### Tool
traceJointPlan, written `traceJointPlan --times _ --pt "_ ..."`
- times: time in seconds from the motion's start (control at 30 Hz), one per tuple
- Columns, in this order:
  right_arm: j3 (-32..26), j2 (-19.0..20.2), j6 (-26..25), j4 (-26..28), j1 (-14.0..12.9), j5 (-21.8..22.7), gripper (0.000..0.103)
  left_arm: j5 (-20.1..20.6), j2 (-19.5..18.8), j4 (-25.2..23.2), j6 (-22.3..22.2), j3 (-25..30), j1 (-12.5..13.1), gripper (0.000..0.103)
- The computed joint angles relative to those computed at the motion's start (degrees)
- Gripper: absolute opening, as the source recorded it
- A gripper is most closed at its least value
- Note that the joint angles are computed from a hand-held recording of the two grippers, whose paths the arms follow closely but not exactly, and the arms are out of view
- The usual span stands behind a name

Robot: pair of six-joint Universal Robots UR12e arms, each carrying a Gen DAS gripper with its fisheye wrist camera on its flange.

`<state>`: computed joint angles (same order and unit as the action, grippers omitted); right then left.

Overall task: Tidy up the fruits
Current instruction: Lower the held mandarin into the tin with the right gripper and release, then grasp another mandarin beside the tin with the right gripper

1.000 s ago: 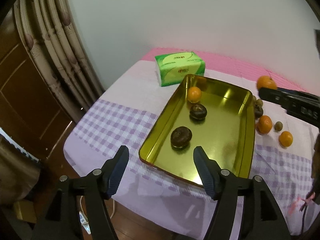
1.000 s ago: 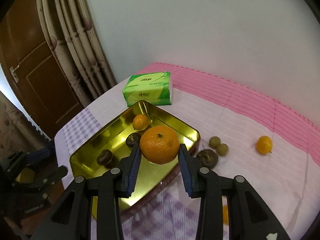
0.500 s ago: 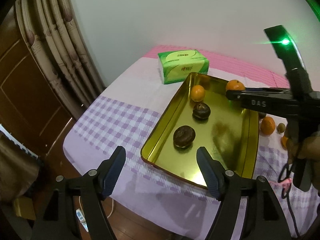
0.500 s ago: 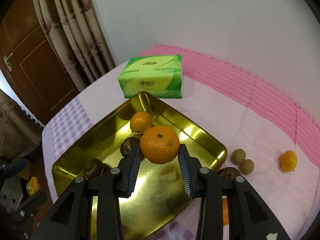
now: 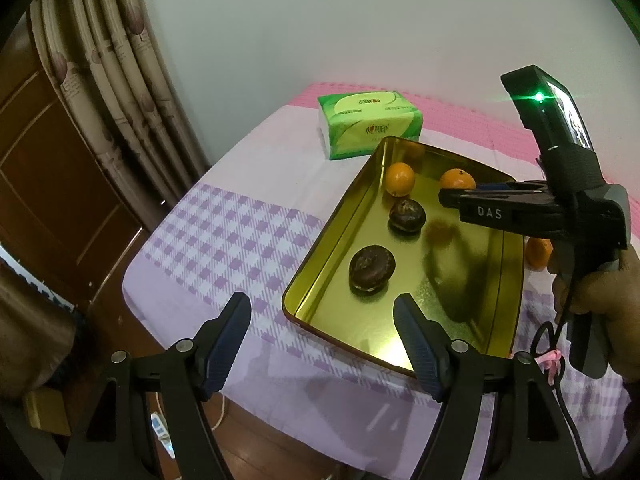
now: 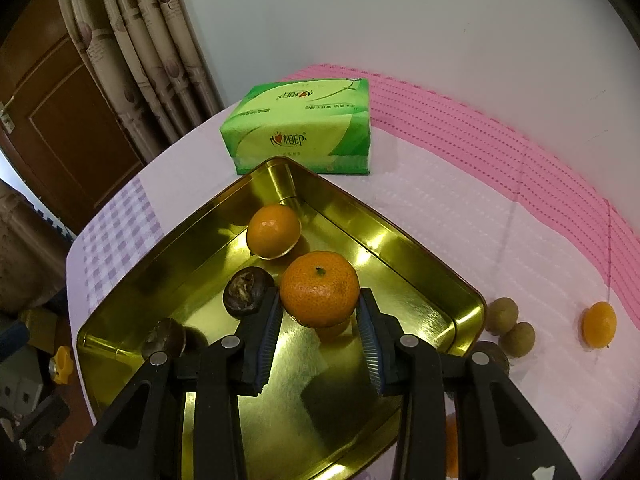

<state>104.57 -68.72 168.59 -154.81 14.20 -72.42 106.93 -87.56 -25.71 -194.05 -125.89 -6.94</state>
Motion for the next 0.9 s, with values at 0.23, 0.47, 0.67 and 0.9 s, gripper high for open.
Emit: traceJointPlan --times 0.23,0.47,0.67,0.9 --pt "-0.1 0.3 0.1 -0.4 0.3 -0.2 0.037 0.3 -0.2 -0.3 0.3 0.1 -0.2 0.075" --pt "0.3 0.0 1.1 -2.8 0.1 0.3 0.037 0.6 -0.3 -0.5 0.4 0.2 -0.3 0.076" --pt "3.9 -2.8 2.3 -7.8 -1.7 4.0 0.039 1.6 -0.5 -0.1 0.6 0.1 -0.6 0.078" --pt "13.8 -9.9 3.7 -14.4 -8.6 8.0 0.043 2.9 -0.3 0.6 0.5 0.0 -1.3 0.078"
